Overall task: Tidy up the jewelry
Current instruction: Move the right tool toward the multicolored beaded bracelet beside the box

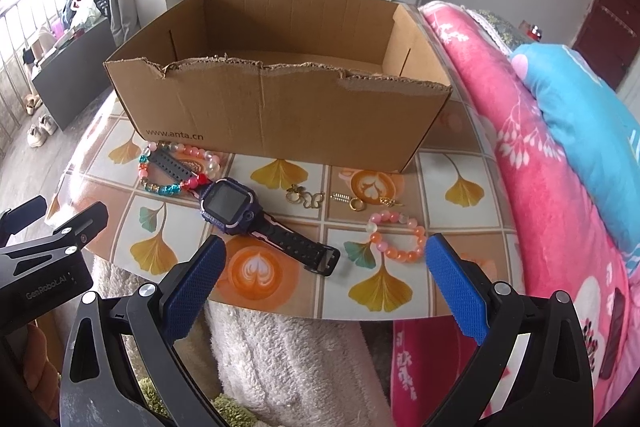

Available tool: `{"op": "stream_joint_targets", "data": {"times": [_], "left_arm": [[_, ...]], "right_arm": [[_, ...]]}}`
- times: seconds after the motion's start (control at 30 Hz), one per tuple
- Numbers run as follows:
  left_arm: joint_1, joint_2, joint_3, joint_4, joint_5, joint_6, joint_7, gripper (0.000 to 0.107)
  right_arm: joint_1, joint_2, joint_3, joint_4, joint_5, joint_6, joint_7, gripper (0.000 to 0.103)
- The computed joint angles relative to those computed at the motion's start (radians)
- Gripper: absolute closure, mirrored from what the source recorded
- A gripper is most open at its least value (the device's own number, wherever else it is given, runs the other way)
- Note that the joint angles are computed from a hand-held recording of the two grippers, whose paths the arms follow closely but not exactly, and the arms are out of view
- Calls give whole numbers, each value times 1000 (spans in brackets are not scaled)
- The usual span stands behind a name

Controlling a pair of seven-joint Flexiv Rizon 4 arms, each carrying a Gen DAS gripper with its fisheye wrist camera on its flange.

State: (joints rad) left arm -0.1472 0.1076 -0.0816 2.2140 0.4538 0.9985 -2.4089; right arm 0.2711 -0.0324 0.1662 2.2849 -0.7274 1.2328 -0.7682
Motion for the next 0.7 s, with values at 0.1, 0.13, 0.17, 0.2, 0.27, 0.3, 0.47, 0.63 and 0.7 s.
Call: {"op": "stream_joint_targets", "data": {"times": [0.1,0.13,0.17,0.2,0.27,0.3,0.47,0.63,0.7], "left_arm": [[3,-33,5,-5,-16,-9,20,9],[3,-42,8,-7,-18,-12,22,9],[3,-55,12,-10,-22,-15,25,9],[2,-66,16,-12,-26,-17,30,9],[0,-91,25,-20,-30,-26,39,9],[-2,-101,29,-23,-30,-28,41,9],[-8,-147,54,-33,-51,-20,76,9],[-10,-165,74,-43,-59,-4,109,9],[-11,-170,78,-46,-68,-2,122,9]], "right_arm": [[11,-20,10,-17,69,-18,-57,7],[16,-28,14,-24,98,-25,-83,7],[21,-36,17,-32,126,-32,-108,7],[26,-43,19,-38,147,-38,-128,7],[37,-60,27,-53,201,-52,-181,7],[43,-68,31,-62,228,-61,-209,7],[71,-108,25,-94,263,-119,-261,7],[88,-137,9,-118,244,-154,-269,7],[94,-145,4,-124,225,-169,-270,7]]}}
